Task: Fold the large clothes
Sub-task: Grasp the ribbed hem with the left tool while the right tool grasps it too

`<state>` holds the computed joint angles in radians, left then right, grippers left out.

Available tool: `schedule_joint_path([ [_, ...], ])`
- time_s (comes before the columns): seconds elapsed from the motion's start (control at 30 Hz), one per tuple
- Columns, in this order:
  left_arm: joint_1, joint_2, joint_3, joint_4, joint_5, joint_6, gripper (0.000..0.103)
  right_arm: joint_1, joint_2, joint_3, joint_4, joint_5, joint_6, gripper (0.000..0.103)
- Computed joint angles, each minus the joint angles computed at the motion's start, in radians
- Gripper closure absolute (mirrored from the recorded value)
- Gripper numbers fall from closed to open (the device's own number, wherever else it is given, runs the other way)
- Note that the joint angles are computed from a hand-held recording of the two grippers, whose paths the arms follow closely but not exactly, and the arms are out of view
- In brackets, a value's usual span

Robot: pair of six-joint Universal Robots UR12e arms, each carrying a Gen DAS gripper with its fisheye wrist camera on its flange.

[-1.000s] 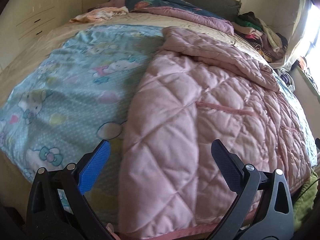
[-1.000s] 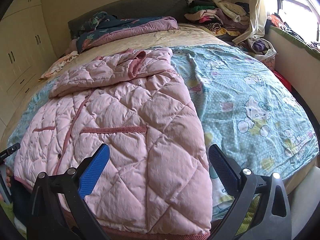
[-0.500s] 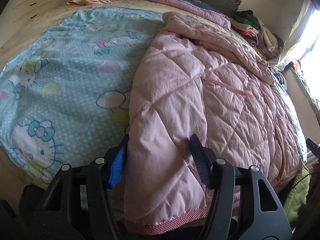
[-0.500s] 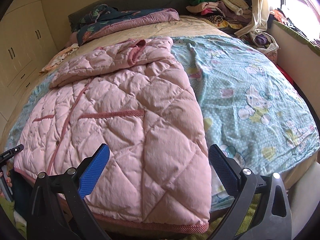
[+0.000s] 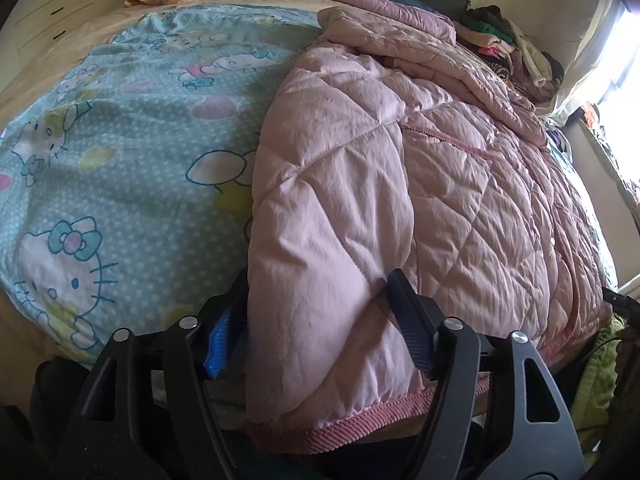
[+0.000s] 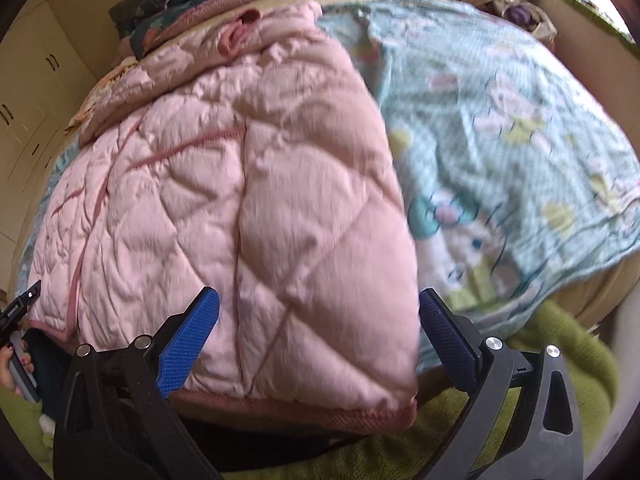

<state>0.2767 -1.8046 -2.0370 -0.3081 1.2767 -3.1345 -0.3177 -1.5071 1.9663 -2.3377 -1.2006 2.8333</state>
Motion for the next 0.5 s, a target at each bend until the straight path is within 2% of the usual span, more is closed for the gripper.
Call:
schedule_joint_path([
  [0.17,-0.001,0.002,-0.003,-0.002,0.007,0.005,0.037,-0.015,-0.009,0.011,0.034,0.031,-0.023,0.007],
  [0.2,-0.003,0.001,-0.003,-0.002,0.012,0.008,0.038,-0.018,-0.013,0.014,0.038,0.043,-0.036,0.018],
  [0.23,-0.005,0.002,-0.003,0.001,0.017,0.01,0.038,-0.019,-0.019,0.018,0.04,0.045,-0.05,0.024],
  [0.3,-0.006,0.002,-0.004,0.002,0.009,0.019,0.05,-0.015,-0.029,0.024,0.03,0.033,-0.07,0.032],
  [0.37,-0.011,0.004,-0.005,0.008,0.018,0.03,0.056,-0.016,-0.039,0.031,0.024,0.033,-0.09,0.04],
  [0.43,-0.014,0.007,-0.008,0.022,0.023,0.034,0.069,-0.015,-0.048,0.037,0.009,0.024,-0.112,0.054],
  [0.47,-0.015,0.011,-0.013,0.039,0.021,0.034,0.078,-0.016,-0.053,0.04,0.005,0.03,-0.126,0.057],
  [0.5,-0.017,0.012,-0.014,0.048,0.021,0.036,0.084,-0.019,-0.059,0.044,0.002,0.034,-0.138,0.064],
])
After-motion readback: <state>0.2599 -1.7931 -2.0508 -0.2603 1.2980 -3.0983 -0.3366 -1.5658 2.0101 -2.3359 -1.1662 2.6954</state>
